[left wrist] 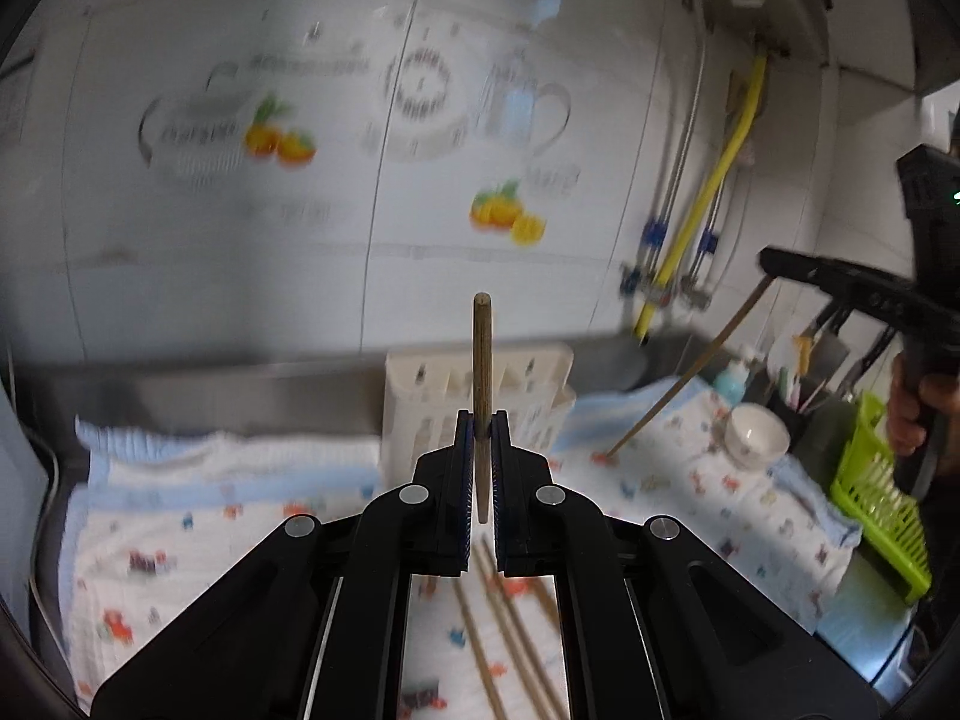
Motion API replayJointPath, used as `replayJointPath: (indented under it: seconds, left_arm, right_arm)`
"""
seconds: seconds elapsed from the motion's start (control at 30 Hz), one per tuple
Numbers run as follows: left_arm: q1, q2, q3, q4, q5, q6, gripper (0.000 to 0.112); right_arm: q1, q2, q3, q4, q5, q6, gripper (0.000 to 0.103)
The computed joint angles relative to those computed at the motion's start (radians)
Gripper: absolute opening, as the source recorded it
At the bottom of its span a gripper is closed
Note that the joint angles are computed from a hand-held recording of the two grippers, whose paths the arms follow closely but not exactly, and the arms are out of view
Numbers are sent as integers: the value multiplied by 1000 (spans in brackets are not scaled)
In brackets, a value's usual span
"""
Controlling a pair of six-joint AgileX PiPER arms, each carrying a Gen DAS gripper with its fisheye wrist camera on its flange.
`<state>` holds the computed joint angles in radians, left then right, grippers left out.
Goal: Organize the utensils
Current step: 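Carry the chopstick to the cream holder and drop it in with the left gripper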
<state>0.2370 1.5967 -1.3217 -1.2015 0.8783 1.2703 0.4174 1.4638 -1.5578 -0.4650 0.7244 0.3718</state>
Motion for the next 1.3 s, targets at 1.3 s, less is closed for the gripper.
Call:
replayJointPath:
  seconds: [1.3]
  left_arm:
    - [-218, 436, -716, 526, -84, -560, 18]
  right_arm:
    - [-169, 483, -487, 262, -66, -154, 7]
